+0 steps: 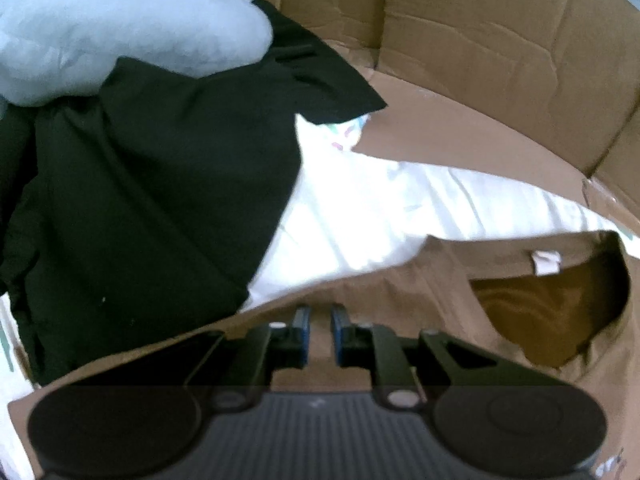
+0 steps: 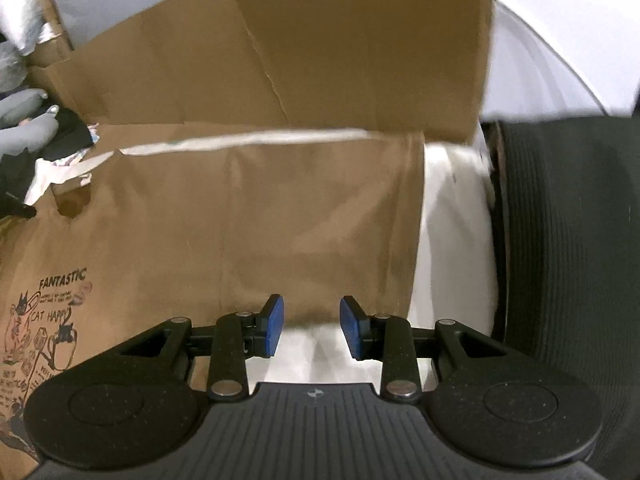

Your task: Fold clothes

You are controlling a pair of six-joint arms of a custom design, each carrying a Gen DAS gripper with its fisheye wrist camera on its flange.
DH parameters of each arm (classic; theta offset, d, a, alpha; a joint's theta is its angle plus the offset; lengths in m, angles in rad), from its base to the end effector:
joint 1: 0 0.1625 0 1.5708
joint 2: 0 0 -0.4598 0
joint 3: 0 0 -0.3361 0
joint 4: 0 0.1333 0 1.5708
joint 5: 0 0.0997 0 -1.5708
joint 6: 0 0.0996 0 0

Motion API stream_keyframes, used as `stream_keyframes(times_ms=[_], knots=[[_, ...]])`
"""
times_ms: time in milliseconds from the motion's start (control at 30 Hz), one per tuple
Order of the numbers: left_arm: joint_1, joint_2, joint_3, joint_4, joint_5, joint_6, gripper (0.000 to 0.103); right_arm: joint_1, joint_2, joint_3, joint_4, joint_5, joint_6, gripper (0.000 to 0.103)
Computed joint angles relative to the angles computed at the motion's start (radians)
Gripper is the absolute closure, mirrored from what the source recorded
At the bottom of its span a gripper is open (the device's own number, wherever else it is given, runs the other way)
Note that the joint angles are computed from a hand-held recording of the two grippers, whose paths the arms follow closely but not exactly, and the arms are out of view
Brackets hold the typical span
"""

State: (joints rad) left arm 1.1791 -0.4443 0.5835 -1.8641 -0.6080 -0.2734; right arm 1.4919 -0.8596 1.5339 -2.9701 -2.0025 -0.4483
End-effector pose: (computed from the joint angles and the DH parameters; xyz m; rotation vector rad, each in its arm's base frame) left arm -0.1277 -0.8726 0.2726 0.0419 2.2225 -0.5409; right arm 0.0364 -0.7023 0.2994 0.2491 -2.4401 0.7554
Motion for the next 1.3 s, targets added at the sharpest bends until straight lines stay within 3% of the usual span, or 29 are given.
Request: stream_keyframes(times_ms=[267,467,567,600,833,967,1300], knots=[[-0.044,-0.023,0.029,0.044,-0.011,0.005,0.087,-0.035,-0.018,0.067,-0.074,0.051,0.150,0.065],[-0.091,-0.033,0.054,0.076,-0.024,-0.013,0.086,-0.041,0.001,0.058,-0.096,0.029,0.214,0.064],[-0.115,-0.042,0.081,0.072,-0.069,0.008,0.073,-0.042,0.007,0.054,-0.108,0.029,0.237,0.064],[-0.122,-0.041,0.082,0.082,-0.084,0.017,0.073,-0.042,0.008,0.054,-0.110,0.031,0.245,0.064],[-0.173,-0.031,0.103,0.089,-0.155,0.060,0.071,-0.040,0.009,0.053,-0.112,0.029,0.273,0.064],[-0.196,-0.016,0.119,0.064,-0.206,0.082,0.069,-0.031,0.016,0.061,-0.162,0.015,0.242,0.059],[-0.249,0.053,0.127,0.045,-0.299,0.156,0.069,-0.033,0.025,0.063,-0.193,0.047,0.261,0.058]])
